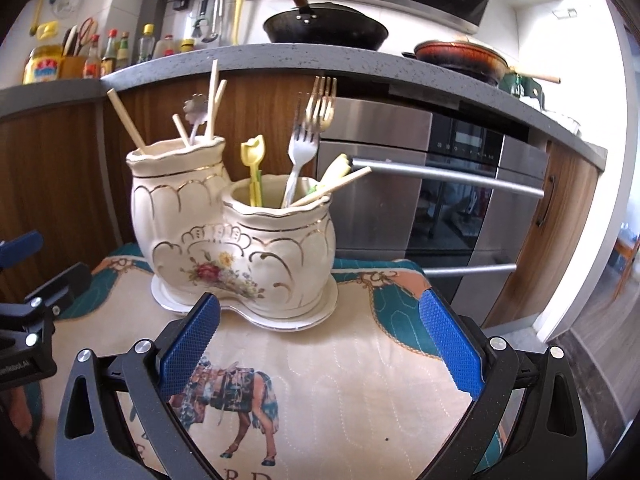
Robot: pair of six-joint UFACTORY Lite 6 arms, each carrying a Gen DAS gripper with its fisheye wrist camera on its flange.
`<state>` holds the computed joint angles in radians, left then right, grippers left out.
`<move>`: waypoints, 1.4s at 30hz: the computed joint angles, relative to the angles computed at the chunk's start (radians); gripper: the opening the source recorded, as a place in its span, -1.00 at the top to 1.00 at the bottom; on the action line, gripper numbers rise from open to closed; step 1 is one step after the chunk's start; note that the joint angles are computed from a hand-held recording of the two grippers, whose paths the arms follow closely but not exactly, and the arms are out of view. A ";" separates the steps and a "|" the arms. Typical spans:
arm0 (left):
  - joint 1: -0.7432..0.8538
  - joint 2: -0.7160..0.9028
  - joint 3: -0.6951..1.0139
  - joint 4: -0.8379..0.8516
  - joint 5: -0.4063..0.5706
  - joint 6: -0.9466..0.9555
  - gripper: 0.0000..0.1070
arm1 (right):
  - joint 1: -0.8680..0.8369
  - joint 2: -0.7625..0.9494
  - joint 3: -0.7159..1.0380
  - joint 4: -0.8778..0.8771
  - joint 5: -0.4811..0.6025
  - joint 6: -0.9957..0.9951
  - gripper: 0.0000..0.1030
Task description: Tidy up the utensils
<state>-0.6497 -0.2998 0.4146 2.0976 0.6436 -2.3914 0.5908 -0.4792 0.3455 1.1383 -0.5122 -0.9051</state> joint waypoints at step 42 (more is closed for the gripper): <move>0.010 0.053 0.027 0.008 0.006 -0.015 -0.83 | -0.011 0.010 0.002 -0.019 0.009 0.019 -0.93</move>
